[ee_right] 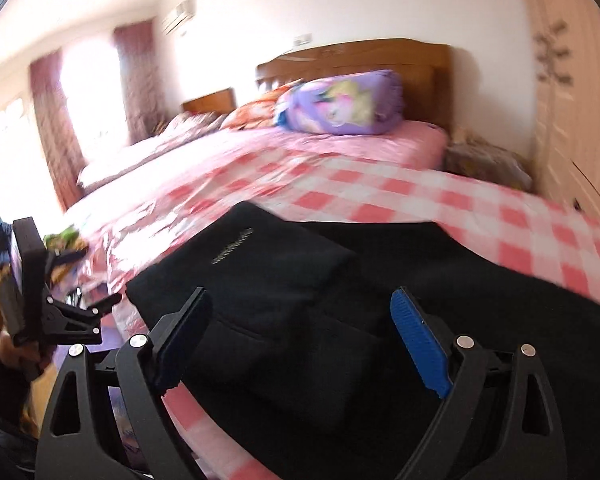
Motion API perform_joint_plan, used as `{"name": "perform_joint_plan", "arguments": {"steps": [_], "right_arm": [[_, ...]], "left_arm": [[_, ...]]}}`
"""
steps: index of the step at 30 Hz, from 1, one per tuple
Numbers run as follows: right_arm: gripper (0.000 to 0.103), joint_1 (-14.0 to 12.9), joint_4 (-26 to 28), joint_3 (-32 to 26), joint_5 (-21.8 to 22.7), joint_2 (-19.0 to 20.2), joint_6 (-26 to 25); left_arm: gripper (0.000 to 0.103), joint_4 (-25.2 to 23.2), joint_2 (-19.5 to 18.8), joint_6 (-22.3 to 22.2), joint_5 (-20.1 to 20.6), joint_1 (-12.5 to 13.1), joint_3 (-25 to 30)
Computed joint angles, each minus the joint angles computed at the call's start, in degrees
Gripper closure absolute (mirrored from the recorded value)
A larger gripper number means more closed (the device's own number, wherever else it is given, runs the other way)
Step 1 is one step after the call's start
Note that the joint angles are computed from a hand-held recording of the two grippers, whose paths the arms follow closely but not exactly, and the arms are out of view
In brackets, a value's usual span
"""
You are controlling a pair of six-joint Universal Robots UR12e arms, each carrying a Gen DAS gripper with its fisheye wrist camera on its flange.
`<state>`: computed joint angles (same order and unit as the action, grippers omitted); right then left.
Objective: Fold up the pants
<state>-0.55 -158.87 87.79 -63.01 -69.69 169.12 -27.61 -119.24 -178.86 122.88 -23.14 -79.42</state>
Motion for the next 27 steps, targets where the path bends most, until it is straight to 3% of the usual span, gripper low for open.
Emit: {"name": "perform_joint_plan", "arguments": {"steps": [2,4,6,8,10,12,14,19,21,23,24,25,27], "right_arm": [[0.014,1.13,3.87,-1.62,-1.72,1.07,-3.84],[0.014,2.31,9.35,-2.79,-6.59,1.84,-7.02],[0.013,2.64,11.18,-1.91,-8.75,2.08,-8.15],[0.012,1.79,8.11,-0.3,-5.61,1.99,-4.98],[0.012,1.86,8.09,-0.23,-5.76,1.95,-4.87],[0.012,1.89,8.58,-0.26,-5.96,1.87,-5.1],[0.012,1.8,8.42,-0.09,-5.5,1.81,-4.83],[0.011,1.51,8.77,-0.58,-4.52,2.16,-4.52],[0.011,1.39,8.81,-0.74,-4.13,2.29,-4.47],[0.01,1.23,8.88,-0.73,-3.58,2.28,-4.28],[0.01,1.18,9.66,-0.97,-3.32,2.27,-4.18],[0.01,1.16,11.31,-1.5,-3.38,2.2,-3.83],[0.01,1.06,13.34,-2.45,-3.26,2.0,-2.65]], "left_arm": [[0.001,-0.76,0.23,0.5,1.3,-0.18,-0.02],[0.001,0.0,0.9,0.89,3.29,-0.36,-0.68],[0.001,1.35,1.91,-0.15,2.39,-0.04,-1.33],[0.001,3.49,3.23,-3.98,-1.82,0.96,-1.55],[0.001,6.41,3.25,-7.64,-7.4,1.87,-0.16],[0.001,6.31,1.74,-8.77,-13.04,2.21,3.13],[0.001,2.42,-1.86,-7.04,-20.33,2.23,9.59],[0.001,-9.56,-12.51,-4.43,-29.73,2.05,27.14],[0.001,-15.44,-16.36,-3.75,-27.83,1.88,33.23],[0.001,-25.31,-20.51,-6.27,-27.53,2.7,39.5],[0.001,-27.72,-21.26,-7.28,-28.34,3.07,40.45],[0.001,-27.73,-20.94,-9.02,-31.53,3.84,39.74],[0.001,-25.57,-19.98,-9.92,-32.03,4.05,37.95]]}}
